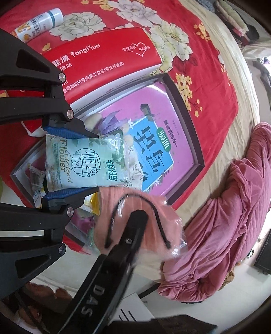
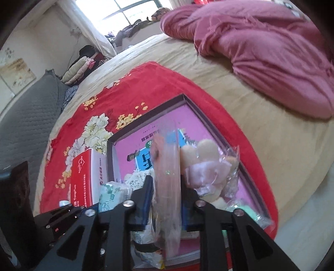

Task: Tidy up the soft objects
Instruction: 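Open the left tool to drop the tissue pack while the right tool releases the mask packet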

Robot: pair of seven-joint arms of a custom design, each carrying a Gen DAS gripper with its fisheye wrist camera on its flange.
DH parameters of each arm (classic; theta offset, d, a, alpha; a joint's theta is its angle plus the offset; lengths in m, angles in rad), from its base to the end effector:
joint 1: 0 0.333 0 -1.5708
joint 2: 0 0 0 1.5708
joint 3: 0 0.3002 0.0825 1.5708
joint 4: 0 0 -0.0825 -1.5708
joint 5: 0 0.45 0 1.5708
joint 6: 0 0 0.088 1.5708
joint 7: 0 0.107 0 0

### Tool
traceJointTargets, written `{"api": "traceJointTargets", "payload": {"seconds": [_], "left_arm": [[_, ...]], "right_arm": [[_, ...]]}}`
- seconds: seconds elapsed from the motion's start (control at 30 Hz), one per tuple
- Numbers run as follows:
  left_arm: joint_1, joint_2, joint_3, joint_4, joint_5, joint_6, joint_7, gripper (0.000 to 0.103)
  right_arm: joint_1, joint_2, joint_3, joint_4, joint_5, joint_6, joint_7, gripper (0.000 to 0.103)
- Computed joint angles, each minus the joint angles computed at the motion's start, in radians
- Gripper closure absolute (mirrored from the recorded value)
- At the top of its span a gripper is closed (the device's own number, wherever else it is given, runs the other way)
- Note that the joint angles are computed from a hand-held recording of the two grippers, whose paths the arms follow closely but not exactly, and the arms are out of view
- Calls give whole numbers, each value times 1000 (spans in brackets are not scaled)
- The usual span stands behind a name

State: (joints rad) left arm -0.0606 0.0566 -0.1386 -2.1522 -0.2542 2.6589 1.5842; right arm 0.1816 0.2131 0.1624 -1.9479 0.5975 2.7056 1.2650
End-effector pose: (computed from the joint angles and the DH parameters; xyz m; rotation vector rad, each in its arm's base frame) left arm 0.6241 -0.1183 0.3678 -2.0483 2.0730 -0.6759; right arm 0.6585 0.2110 0.3773 -1.8831 1.6046 -0.0721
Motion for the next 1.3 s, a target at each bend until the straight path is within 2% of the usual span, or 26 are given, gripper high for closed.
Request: {"api": "traceJointTargets", "payload": {"seconds": [0.03, 0.07, 0.3, 0.63, 0.97, 1.1, 1.23, 1.3], "left_arm": [[0, 1, 0, 1, 2, 0, -3, 61], [0, 3, 0, 2, -1, 1, 0, 61], [-2, 10, 1, 9, 11, -1, -10, 60], [-7, 12, 0, 11, 34, -3, -35, 57], [-11, -2, -2, 1, 44, -8, -45, 52], [-11, -12, -2, -6, 49, -4, -50, 45], [-9, -24, -2, -16, 42, -3, -47, 44], [-9, -32, -2, -22, 42, -3, -47, 38]], "right_arm": [[1, -4, 0, -2, -7, 4, -4, 64], [6, -10, -4, -7, -25, 9, -1, 61], [12, -51, -22, -51, -75, 34, 37, 51], [9, -124, -58, -130, -76, 58, 75, 51], [32, -156, -82, -160, -146, 70, 129, 48], [36, -162, -87, -167, -174, 67, 155, 47], [40, -171, -92, -177, -213, 69, 184, 46], [42, -181, -93, -188, -224, 77, 198, 46]]}}
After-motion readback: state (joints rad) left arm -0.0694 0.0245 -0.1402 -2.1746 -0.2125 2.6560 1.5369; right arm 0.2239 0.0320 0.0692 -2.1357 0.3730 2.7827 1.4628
